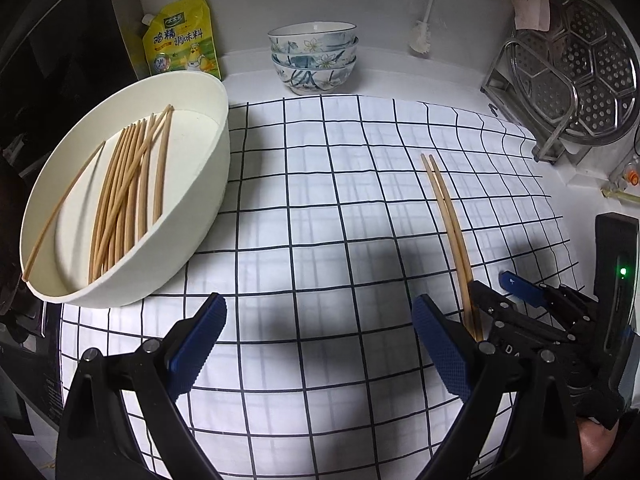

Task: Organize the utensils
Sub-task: 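Move both open tools back over the last two chopsticks on the mat, then close the right tool on a bamboo chopstick while the left tool grasps the other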

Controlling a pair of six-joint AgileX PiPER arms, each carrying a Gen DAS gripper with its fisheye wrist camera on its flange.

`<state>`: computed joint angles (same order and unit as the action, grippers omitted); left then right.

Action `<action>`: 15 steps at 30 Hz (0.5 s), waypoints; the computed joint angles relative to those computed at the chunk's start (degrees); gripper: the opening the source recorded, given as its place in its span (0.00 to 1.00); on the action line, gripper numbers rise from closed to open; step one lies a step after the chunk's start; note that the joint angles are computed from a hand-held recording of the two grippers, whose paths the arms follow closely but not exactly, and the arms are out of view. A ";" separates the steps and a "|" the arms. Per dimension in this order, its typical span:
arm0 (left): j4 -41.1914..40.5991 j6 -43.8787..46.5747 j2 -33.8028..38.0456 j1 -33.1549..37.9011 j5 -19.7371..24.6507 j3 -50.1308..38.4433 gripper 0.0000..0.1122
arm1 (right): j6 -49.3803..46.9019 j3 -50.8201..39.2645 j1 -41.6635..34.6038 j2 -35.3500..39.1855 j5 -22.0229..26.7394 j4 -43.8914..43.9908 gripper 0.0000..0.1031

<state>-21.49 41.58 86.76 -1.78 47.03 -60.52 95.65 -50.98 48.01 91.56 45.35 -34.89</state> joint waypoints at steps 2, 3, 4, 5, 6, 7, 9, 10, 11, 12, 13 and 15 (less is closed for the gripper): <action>0.31 -0.44 -0.10 -0.48 -0.41 0.41 0.82 | 0.14 0.01 0.25 0.49 -0.02 -0.49 0.40; 0.42 -0.60 -0.11 -0.69 -0.59 0.59 0.82 | 0.15 0.04 0.37 0.64 -0.20 -0.64 0.36; 0.57 -0.95 -0.12 -1.07 -0.86 0.87 0.82 | 0.07 0.08 0.41 0.80 -0.39 -0.66 0.35; 0.65 -1.24 -0.09 -1.45 -1.07 1.14 0.82 | 0.34 -0.07 0.93 1.06 0.35 -1.22 0.29; 0.72 -1.52 -0.08 -1.89 -1.39 1.48 0.82 | 0.09 -0.11 1.07 1.20 0.54 -1.38 0.23; 0.77 -1.81 -0.07 -2.38 -1.76 1.80 0.82 | -0.09 0.00 1.23 1.09 0.67 -1.54 0.19; 0.01 -1.47 -0.06 -3.27 -2.77 2.79 0.82 | -0.29 1.04 0.90 0.24 -0.42 -1.61 0.06; -0.28 -1.32 -0.04 -3.61 -3.21 3.17 0.82 | -0.11 1.68 0.72 -0.27 -0.97 -1.73 0.06; -0.39 -1.53 0.04 -4.58 -4.20 4.01 0.82 | 0.36 2.62 0.54 -1.02 -1.56 -2.03 0.06; -0.37 -1.91 0.22 -5.44 -4.83 4.48 0.82 | 0.70 3.06 0.64 -1.45 -1.39 -2.10 0.06; -0.49 -2.26 0.39 -6.37 -5.43 5.02 0.82 | 1.16 3.55 0.78 -1.88 -1.28 -2.19 0.06; -0.98 -2.58 0.71 -8.05 -6.69 5.99 0.82 | 2.47 5.65 0.83 -3.67 -1.62 -2.40 0.06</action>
<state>-22.47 39.00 87.47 -9.83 40.34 -54.53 98.12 -45.33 48.84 87.89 43.74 -37.29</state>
